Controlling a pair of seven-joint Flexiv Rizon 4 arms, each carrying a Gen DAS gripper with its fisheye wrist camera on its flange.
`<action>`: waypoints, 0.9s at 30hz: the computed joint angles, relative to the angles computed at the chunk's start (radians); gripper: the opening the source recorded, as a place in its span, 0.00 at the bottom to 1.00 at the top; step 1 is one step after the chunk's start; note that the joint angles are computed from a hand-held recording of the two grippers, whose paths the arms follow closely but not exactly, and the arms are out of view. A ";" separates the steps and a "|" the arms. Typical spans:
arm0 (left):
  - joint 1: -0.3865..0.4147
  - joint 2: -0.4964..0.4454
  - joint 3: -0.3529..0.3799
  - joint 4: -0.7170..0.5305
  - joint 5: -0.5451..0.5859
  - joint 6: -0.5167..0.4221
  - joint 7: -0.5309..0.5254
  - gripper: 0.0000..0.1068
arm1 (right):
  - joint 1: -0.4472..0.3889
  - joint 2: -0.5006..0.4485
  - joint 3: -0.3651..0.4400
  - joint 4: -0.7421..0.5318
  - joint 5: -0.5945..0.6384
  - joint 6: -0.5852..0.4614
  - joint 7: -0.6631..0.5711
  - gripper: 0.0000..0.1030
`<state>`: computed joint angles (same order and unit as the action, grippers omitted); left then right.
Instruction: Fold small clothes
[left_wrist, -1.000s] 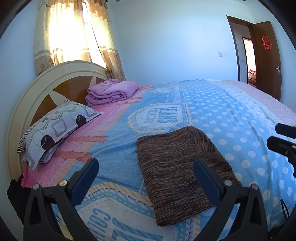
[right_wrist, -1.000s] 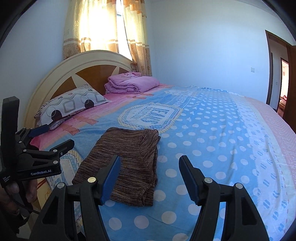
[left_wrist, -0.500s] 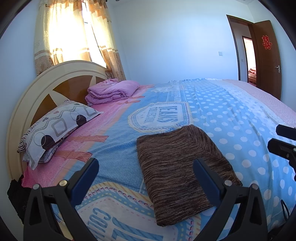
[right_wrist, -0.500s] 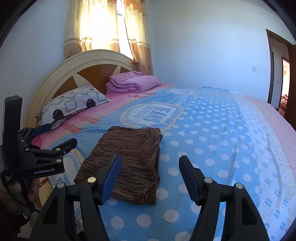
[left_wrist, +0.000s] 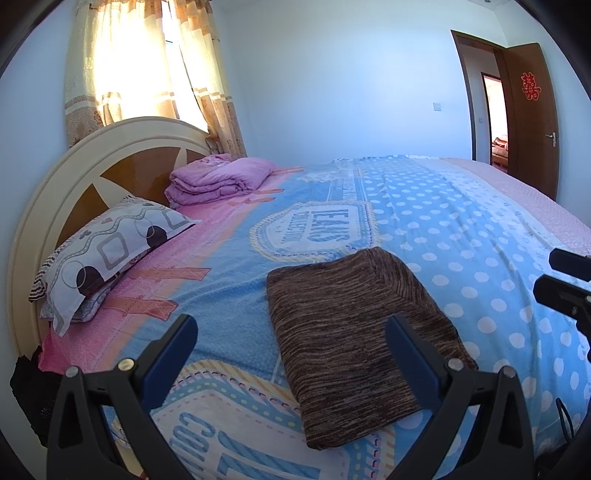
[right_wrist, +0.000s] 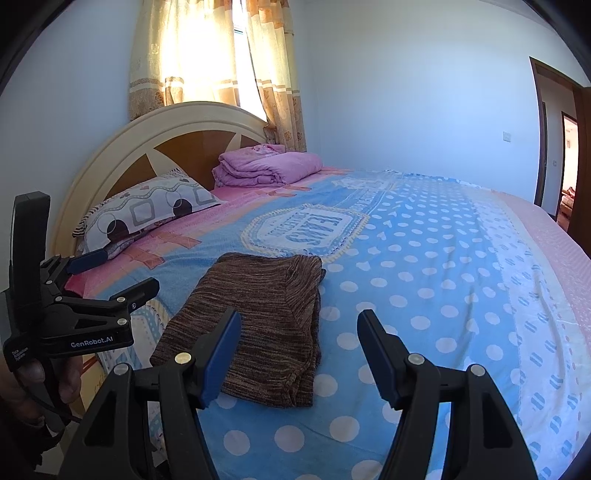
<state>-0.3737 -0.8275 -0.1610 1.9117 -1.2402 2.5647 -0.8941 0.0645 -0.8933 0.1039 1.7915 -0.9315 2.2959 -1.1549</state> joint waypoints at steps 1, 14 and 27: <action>0.004 0.006 0.000 0.007 0.009 -0.006 -0.005 0.96 | 0.002 0.001 0.000 0.003 0.010 0.008 -0.006 0.64; 0.000 0.018 0.013 0.021 0.020 0.003 -0.034 0.96 | 0.022 0.014 -0.013 0.031 0.091 0.096 -0.047 0.64; 0.008 0.007 0.011 0.019 -0.009 0.022 -0.029 0.96 | 0.022 0.014 -0.019 0.034 0.070 0.092 -0.041 0.64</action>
